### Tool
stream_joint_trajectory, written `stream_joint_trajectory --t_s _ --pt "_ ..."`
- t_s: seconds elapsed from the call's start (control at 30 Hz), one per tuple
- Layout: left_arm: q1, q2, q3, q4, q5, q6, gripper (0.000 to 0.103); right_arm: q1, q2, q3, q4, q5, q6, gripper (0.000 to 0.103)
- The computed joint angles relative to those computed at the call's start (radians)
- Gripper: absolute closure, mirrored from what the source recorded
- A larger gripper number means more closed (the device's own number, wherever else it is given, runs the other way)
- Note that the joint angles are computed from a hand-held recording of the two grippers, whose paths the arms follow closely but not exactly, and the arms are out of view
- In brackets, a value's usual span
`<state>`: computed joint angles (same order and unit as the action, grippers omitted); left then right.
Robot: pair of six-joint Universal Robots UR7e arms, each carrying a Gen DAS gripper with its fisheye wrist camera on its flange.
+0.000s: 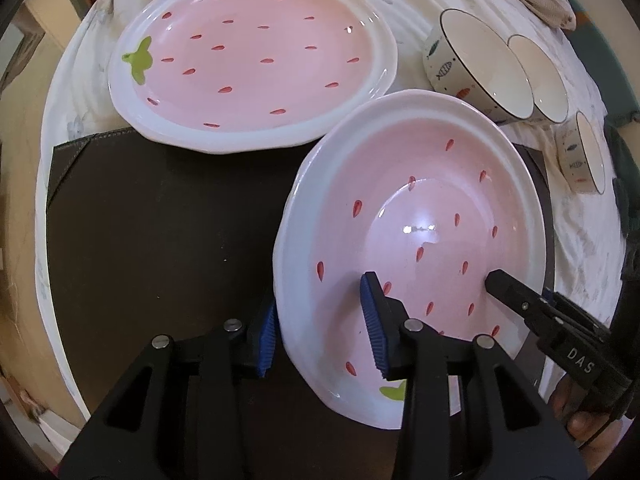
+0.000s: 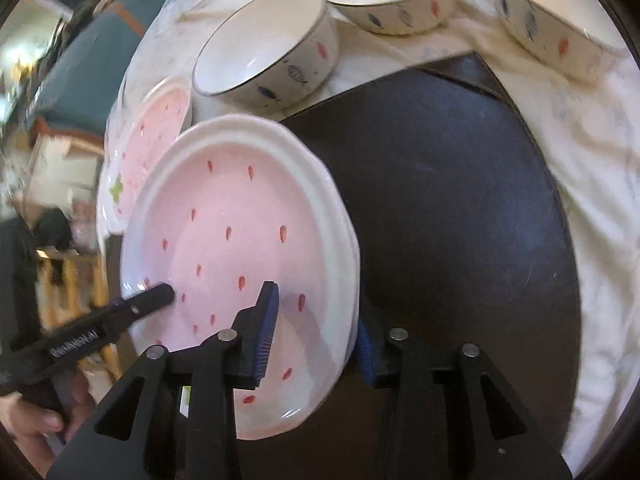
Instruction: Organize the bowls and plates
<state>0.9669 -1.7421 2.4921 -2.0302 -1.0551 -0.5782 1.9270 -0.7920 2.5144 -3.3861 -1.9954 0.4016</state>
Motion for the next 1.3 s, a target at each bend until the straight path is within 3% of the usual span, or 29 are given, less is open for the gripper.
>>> stream_joint_trajectory --t_s 0.17,0.33,0.5,0.6,0.77,0.9,1.0,1.3 --pt "-0.018 -0.019 -0.001 0.046 0.007 -0.011 0.075 0.017 -0.019 0.003 0.043 -0.008 -0.013 0.063" --pt "-0.084 -0.069 0.035 0.111 0.042 -0.04 0.076 0.038 -0.009 0.021 0.03 -0.007 -0.016 0.063" --pt "-0.111 -0.149 0.056 0.192 0.024 -0.04 0.076 0.061 0.004 0.04 0.024 0.017 -0.014 0.063" --pt "-0.121 -0.197 0.06 0.244 -0.016 -0.016 0.078 0.062 0.024 0.075 -0.039 0.056 0.009 0.064" --pt "-0.085 -0.244 0.059 0.23 -0.039 0.009 0.078 0.069 0.038 0.097 -0.074 0.077 0.037 0.065" --pt "-0.079 -0.259 0.055 0.236 -0.014 -0.015 0.075 0.016 0.024 0.113 -0.108 0.121 0.067 0.065" --pt "-0.086 -0.247 0.059 0.22 0.012 -0.011 0.075 0.023 0.015 0.099 -0.113 0.065 0.068 0.065" --pt "-0.017 -0.192 0.045 0.117 0.005 0.029 0.077 0.022 0.022 0.031 -0.098 0.012 0.028 0.065"
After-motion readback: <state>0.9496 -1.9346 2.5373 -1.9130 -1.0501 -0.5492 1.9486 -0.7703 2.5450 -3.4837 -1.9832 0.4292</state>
